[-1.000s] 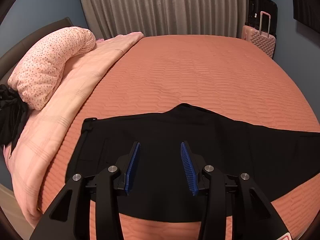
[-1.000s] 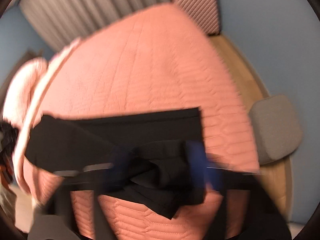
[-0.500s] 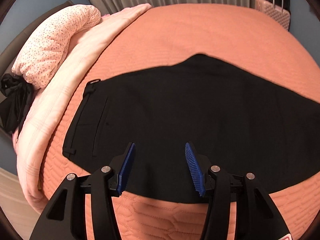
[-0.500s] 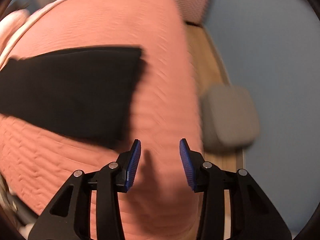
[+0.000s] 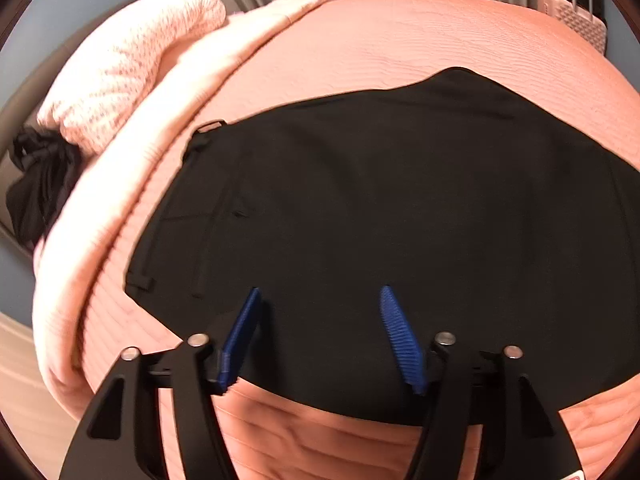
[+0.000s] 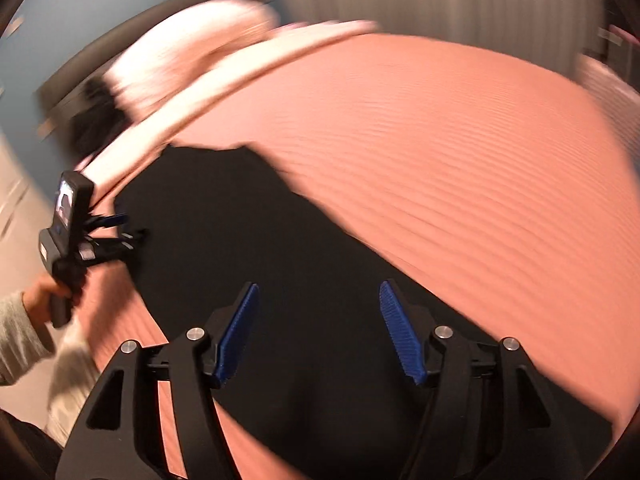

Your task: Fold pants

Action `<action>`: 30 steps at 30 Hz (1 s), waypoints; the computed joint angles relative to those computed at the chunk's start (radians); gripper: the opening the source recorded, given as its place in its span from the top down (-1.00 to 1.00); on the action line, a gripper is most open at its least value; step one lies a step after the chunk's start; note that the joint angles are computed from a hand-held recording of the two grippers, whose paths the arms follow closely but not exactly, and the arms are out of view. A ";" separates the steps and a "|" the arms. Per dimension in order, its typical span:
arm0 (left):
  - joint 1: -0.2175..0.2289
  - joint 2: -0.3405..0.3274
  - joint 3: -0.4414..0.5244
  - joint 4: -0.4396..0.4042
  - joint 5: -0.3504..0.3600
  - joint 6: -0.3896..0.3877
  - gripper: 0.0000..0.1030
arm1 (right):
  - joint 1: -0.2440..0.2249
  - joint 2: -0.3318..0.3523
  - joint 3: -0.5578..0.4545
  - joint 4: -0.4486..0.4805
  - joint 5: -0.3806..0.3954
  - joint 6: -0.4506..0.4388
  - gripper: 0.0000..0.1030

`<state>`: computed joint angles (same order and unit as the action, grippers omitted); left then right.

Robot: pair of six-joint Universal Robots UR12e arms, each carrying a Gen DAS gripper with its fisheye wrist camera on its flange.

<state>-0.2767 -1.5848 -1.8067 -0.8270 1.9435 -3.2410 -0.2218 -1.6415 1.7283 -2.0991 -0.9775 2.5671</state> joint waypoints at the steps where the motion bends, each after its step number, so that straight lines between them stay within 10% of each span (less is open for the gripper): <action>1: 0.005 0.001 -0.008 0.020 0.006 0.025 -0.23 | 0.055 0.051 -0.042 -0.011 -0.022 -0.004 -0.18; 6: 0.052 0.000 -0.023 0.095 0.006 0.123 -0.23 | 0.238 0.248 -0.219 -0.024 -0.116 0.031 -0.13; 10: 0.114 -0.002 -0.030 0.126 -0.061 0.146 -0.34 | 0.282 0.355 -0.324 0.026 -0.174 0.076 0.25; 15: 0.164 0.008 -0.053 0.209 -0.071 0.162 -0.40 | 0.259 0.388 -0.362 0.014 -0.159 0.105 0.41; 20: 0.216 0.047 -0.073 0.182 -0.076 0.103 -0.39 | 0.253 0.425 -0.432 0.122 -0.144 0.140 0.13; 25: 0.254 0.087 -0.118 0.153 -0.091 0.088 -0.38 | 0.245 0.307 -0.304 -0.106 -0.203 0.159 0.09; 30: 0.265 0.107 -0.147 0.160 -0.116 0.048 -0.37 | 0.352 0.349 -0.408 0.052 -0.132 -0.035 0.13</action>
<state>-0.0119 -1.4777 -1.9539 -0.6667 1.8274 -3.1933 0.1301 -1.2927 1.3206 -2.0473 -1.1095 2.5316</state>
